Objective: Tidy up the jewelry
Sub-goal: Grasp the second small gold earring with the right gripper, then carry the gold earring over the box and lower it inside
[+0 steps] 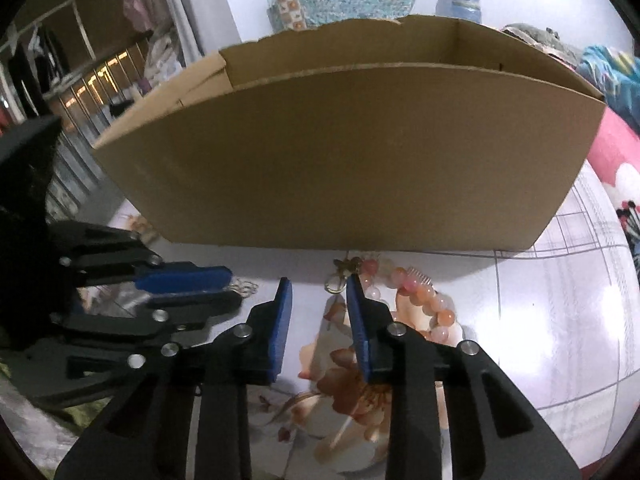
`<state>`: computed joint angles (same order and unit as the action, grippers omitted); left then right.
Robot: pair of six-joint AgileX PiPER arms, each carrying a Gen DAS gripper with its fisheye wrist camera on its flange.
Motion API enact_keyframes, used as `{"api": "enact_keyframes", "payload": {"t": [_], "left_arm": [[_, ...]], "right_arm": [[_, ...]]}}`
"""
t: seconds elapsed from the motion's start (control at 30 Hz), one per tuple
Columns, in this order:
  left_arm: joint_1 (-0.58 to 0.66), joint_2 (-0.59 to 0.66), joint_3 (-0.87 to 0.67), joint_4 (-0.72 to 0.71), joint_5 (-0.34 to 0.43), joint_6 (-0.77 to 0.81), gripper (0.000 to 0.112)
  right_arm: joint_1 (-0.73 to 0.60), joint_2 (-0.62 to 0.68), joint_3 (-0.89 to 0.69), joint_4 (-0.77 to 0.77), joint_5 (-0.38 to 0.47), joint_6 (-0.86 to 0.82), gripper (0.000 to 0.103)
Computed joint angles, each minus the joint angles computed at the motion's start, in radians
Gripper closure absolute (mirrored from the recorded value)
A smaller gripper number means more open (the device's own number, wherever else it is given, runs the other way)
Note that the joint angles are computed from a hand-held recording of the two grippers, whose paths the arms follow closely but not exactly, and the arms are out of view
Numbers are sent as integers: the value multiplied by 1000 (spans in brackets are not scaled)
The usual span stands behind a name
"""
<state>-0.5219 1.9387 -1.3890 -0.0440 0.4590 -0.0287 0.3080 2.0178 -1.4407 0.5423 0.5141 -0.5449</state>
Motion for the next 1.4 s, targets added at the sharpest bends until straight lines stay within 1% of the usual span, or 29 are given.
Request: {"api": "enact_keyframes", "payload": {"t": [0.1, 0.17, 0.33, 0.4, 0.43, 0.47, 0.7, 0.87, 1.0, 1.03, 1.1, 1.27, 1.33, 1.4], "left_arm": [[5, 0, 4, -21, -7, 21, 99], [9, 0, 8, -35, -12, 35, 99], [16, 2, 9, -55, -15, 52, 99], [17, 1, 10, -57, -16, 53, 99], [19, 0, 12, -60, -16, 56, 99], [19, 0, 13, -60, -16, 56, 99], [20, -3, 16, -62, -17, 60, 99], [22, -10, 24, -75, -20, 72, 99], [19, -37, 44, -107, -32, 108, 99], [16, -48, 49, -113, -35, 116, 99], [15, -75, 55, -147, -34, 150, 99], [31, -156, 51, -307, -37, 287, 99], [32, -180, 33, -307, -52, 296, 99], [44, -189, -3, -351, -52, 337, 99]], "right_arm": [[10, 21, -27, -60, 3, 48, 80], [12, 18, -19, -75, -10, 51, 81], [29, 20, -25, -152, -28, 104, 82], [34, 17, -22, -187, -38, 128, 85], [43, 20, -22, -205, -45, 149, 90], [45, 24, -31, -206, -41, 153, 91], [24, -4, 15, -143, -44, 102, 92], [9, -49, 69, -92, -50, 69, 92], [-18, -113, 135, 4, -53, -13, 92], [-32, -137, 155, 60, -49, -61, 92], [-54, -179, 183, 135, -43, -125, 92], [-92, -249, 170, 245, -13, -201, 92], [-98, -263, 146, 243, -13, -199, 92], [-96, -253, 95, 237, -9, -179, 92]]}}
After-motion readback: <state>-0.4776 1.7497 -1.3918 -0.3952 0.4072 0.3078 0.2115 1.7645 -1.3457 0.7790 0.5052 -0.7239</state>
